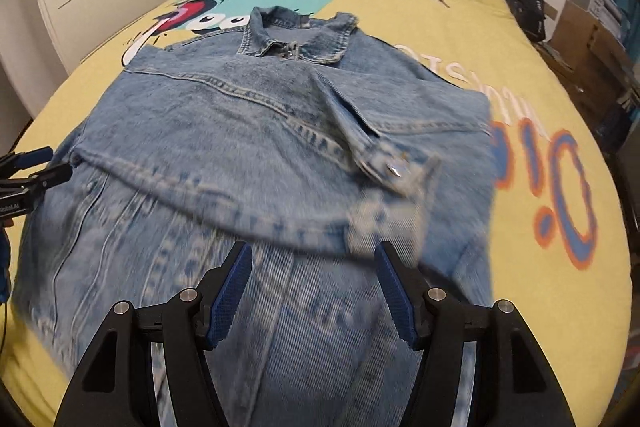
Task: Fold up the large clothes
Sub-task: 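Move both tools to the jacket hem and position to grasp it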
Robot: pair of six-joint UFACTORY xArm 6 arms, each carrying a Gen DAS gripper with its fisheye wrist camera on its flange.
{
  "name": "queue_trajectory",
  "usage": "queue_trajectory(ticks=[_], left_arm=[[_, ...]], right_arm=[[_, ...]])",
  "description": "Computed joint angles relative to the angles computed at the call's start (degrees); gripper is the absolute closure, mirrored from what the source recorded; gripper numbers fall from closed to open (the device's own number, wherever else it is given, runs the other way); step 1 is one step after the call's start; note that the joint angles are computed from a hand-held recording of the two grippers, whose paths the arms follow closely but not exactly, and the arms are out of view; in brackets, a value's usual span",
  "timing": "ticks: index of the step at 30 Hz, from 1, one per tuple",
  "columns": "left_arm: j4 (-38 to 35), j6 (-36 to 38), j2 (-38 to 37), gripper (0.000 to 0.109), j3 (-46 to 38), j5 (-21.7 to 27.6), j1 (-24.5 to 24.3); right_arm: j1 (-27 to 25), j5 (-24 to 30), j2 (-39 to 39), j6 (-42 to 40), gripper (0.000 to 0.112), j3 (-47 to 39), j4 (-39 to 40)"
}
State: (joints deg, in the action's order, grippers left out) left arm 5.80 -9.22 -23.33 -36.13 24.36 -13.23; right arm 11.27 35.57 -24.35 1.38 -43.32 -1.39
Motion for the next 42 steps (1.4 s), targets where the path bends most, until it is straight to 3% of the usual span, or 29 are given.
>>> queue_trajectory(ticks=[10,19,26,36,42], left_arm=[[5.47,-4.95,-14.97,0.027,7.94,8.44,-4.13],[2.56,-3.64,-22.18,0.026,12.41,12.27,-4.72],[0.96,-2.80,-23.49,0.026,14.65,13.65,-2.70],[-2.08,-0.32,-22.74,0.026,17.53,14.36,1.09],[-12.66,6.85,-22.91,0.026,18.74,14.28,5.00]], right_arm=[[-5.41,9.82,-19.29,1.67,0.047,10.72,1.15],[-11.70,19.32,-31.62,0.19,0.046,17.08,4.22],[-13.98,21.98,-35.00,-0.09,0.045,19.75,6.42],[-16.24,20.87,-33.42,-3.62,0.045,21.99,11.22],[-18.29,20.59,-32.17,-7.71,0.045,22.33,14.19]])
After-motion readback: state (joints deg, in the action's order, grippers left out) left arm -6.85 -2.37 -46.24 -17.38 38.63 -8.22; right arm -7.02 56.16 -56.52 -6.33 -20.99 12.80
